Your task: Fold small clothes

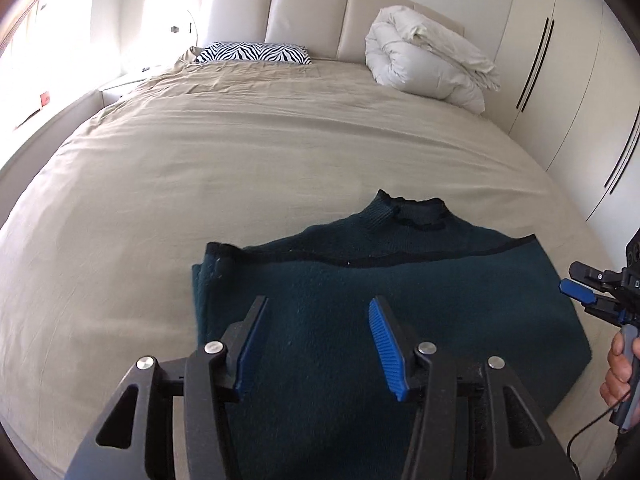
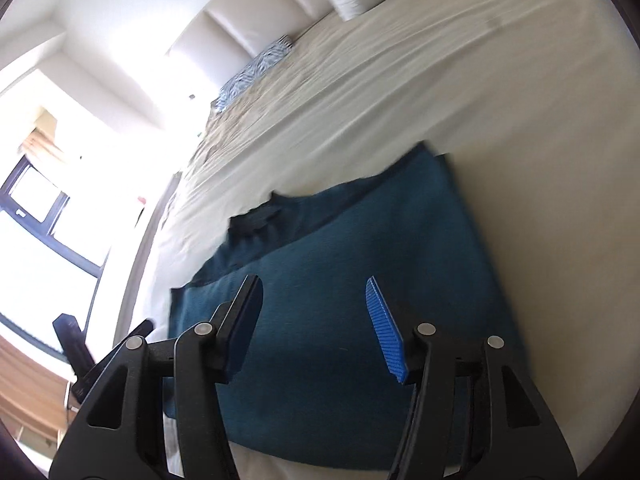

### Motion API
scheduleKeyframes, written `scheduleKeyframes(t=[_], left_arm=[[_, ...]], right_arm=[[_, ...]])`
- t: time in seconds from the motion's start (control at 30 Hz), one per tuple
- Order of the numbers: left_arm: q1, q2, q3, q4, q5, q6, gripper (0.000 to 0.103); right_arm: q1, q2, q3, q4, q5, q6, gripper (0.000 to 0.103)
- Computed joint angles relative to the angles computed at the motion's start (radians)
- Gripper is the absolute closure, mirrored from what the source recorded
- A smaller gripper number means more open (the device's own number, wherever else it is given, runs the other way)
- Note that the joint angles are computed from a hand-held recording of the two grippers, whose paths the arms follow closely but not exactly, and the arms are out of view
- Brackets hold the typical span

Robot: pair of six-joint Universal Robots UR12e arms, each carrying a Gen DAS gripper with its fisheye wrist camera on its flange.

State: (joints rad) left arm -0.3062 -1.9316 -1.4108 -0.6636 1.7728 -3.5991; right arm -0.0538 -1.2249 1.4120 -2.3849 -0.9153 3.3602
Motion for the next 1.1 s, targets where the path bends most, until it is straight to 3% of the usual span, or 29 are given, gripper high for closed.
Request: scheduleKeyframes(t=[0.17,0.23,0.27,0.3,0.4,0.7,0.77,0.83,0.87,0.97,1.1], left_arm=[[0.009,-0.064,0.064,-0.109,0.067,-0.014,0.049],[0.027,-0.053,0.024,-0.070,0.037,-0.057,0.037],[0.035,-0.042,-0.003,-0.030,0.019,-0.071,0.037],[0.040,-0.036,-0.017,-0.008,0.006,-0.072,0.037],[0.043,-0.032,-0.024,0.000,-0.005,-0.057,0.037],[0.036,-0.036,-0.022,0.004,0.017,-0.048,0.036],[0.034,-0.036,-0.021,0.002,0.022,-0.046,0.036],[0.032,-0.036,-0.019,-0.002,0.027,-0.046,0.036],[0.031,-0.036,-0.017,-0.007,0.031,-0.046,0.036],[0.025,-0.037,-0.007,-0.029,0.047,-0.047,0.036],[0.013,-0.030,0.000,-0.063,0.074,-0.058,0.036]], right_arm=[[0.057,0.118,-0.123,0.079,0.116,0.005,0.050],[0.069,0.148,-0.150,0.106,0.116,0.024,0.050],[0.072,0.155,-0.149,0.093,0.102,0.046,0.054],[0.068,0.161,-0.146,0.070,0.114,0.076,0.060],[0.040,0.170,-0.127,-0.031,0.148,0.184,0.065],[-0.067,0.126,-0.018,-0.266,0.003,0.460,0.069],[-0.088,0.110,0.016,-0.320,0.001,0.528,0.069],[-0.088,0.077,0.037,-0.298,-0.063,0.504,0.063],[-0.088,0.067,0.046,-0.295,-0.057,0.480,0.063],[-0.080,0.038,0.069,-0.280,0.036,0.404,0.063],[-0.025,0.010,0.068,-0.160,0.168,0.204,0.063]])
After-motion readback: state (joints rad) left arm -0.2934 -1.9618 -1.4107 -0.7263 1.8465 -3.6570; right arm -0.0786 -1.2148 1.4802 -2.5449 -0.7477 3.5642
